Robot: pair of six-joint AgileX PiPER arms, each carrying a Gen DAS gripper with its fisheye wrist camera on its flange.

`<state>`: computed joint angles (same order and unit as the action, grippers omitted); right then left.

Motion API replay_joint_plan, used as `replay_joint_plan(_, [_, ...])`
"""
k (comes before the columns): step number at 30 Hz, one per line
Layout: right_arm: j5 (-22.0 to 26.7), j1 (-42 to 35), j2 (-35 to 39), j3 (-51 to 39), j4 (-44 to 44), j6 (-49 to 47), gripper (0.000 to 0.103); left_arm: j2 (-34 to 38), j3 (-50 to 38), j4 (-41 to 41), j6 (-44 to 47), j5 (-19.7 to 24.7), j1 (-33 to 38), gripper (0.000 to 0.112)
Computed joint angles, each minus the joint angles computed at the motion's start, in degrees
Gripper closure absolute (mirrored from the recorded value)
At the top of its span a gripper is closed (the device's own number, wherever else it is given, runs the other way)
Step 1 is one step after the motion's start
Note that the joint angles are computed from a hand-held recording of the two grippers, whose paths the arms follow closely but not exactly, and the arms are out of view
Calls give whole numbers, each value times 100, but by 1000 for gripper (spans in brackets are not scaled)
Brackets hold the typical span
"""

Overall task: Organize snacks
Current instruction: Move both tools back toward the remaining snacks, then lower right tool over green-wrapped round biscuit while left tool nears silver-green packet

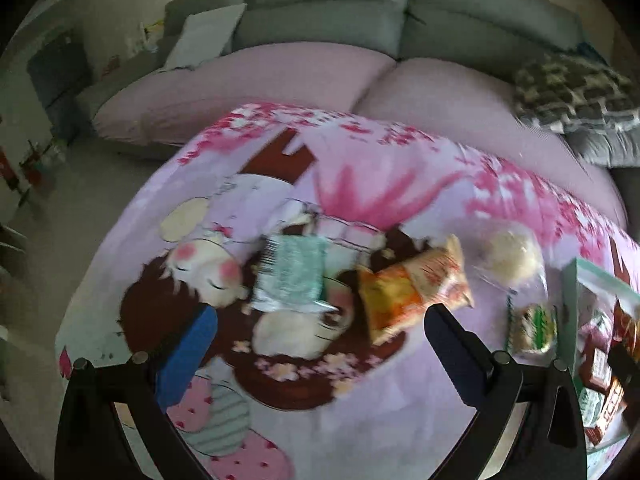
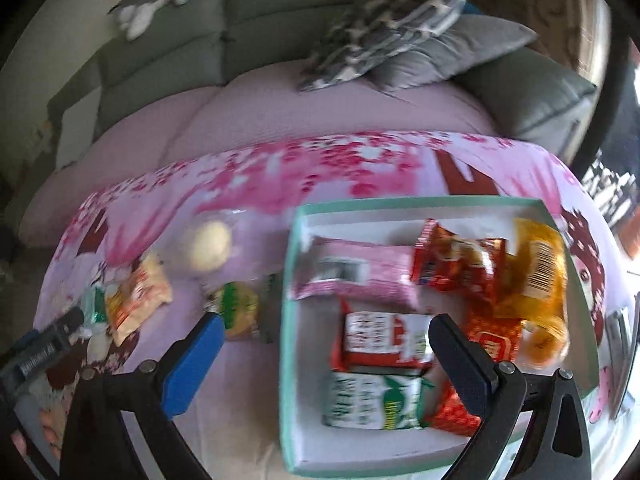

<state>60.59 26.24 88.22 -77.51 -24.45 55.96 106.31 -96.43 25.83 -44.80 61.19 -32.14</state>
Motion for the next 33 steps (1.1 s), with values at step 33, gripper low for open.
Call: replay_joint_plan(33, [-987, 196, 478, -32, 542, -211, 0, -35, 308, -1823, 776, -538, 1562, 9])
